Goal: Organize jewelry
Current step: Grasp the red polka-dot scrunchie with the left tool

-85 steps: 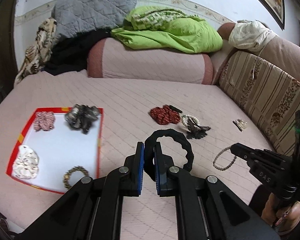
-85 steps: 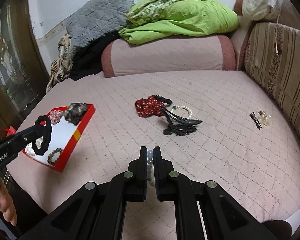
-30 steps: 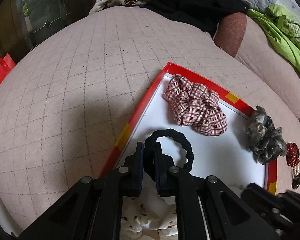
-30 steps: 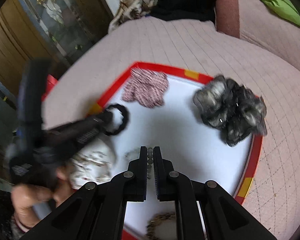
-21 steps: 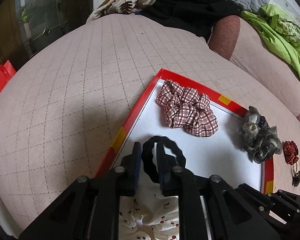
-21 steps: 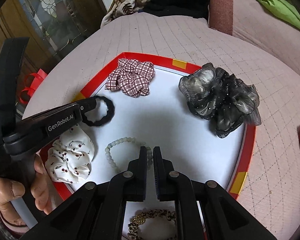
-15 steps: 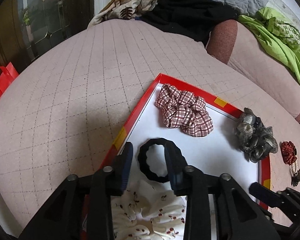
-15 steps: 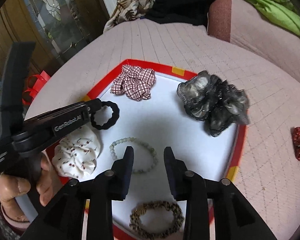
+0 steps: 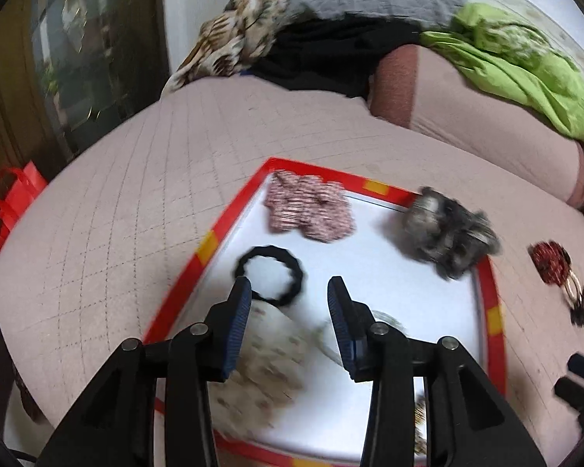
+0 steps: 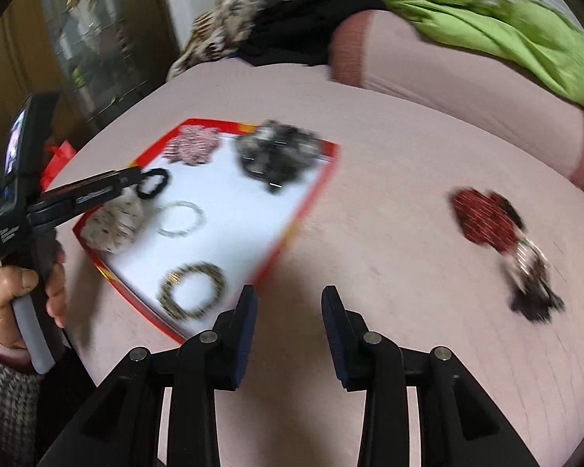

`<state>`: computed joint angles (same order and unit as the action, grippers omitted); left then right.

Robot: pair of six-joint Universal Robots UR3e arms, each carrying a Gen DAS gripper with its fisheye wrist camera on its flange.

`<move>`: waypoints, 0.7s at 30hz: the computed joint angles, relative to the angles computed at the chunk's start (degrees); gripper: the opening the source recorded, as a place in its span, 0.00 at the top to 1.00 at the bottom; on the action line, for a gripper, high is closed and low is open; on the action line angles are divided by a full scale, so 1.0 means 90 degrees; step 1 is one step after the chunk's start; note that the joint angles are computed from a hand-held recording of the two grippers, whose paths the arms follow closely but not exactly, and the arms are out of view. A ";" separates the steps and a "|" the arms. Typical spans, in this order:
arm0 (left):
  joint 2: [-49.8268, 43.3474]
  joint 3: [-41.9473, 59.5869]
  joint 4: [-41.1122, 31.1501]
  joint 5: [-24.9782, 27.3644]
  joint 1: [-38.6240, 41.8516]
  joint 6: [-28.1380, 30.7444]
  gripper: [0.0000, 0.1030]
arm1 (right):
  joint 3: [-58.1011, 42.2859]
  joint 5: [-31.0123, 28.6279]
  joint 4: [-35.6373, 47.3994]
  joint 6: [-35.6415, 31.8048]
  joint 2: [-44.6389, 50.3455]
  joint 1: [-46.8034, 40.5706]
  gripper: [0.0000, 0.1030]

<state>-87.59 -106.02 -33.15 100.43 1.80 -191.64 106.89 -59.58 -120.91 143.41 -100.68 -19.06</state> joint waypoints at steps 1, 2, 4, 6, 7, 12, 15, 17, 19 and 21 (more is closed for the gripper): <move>0.0047 -0.0025 0.0015 0.0050 -0.0147 -0.0053 0.60 | 0.0146 0.0101 0.0169 -0.0236 -0.0201 -0.0359 0.62; 0.0085 -0.0033 0.0002 0.0050 -0.0258 -0.0106 0.59 | 0.0253 0.0167 0.0302 -0.0428 -0.0352 -0.0640 0.62; 0.0197 -0.0014 -0.0131 -0.0046 -0.0529 -0.0281 0.59 | 0.0525 0.0290 0.0576 -0.0973 -0.0678 -0.1394 0.61; 0.0274 0.0093 -0.0323 -0.0163 -0.0820 -0.0440 0.59 | 0.0657 0.0312 0.0707 -0.1354 -0.0807 -0.1928 0.61; 0.0265 0.0164 -0.0374 -0.0163 -0.0958 -0.0495 0.59 | 0.0692 0.0309 0.0749 -0.1553 -0.0799 -0.2229 0.61; -0.0054 0.0796 -0.0622 0.0051 -0.1843 -0.0769 0.50 | 0.0442 0.0381 0.0548 -0.1775 -0.0220 -0.3425 0.61; -0.0510 0.1461 -0.0956 -0.0209 -0.2192 -0.0896 0.49 | 0.0014 0.0527 0.0566 -0.1585 0.0277 -0.3813 0.61; -0.0907 0.1975 -0.1182 -0.0231 -0.2416 -0.0957 0.49 | -0.0312 0.0631 0.0584 -0.1423 0.0661 -0.3991 0.60; -0.1315 0.2528 -0.1406 -0.0273 -0.2588 -0.1025 0.49 | -0.0490 0.0716 0.0559 -0.1298 0.0893 -0.4059 0.57; -0.1778 0.3155 -0.1648 -0.0301 -0.2734 -0.1091 0.49 | -0.0654 0.0791 0.0491 -0.1167 0.1103 -0.4067 0.56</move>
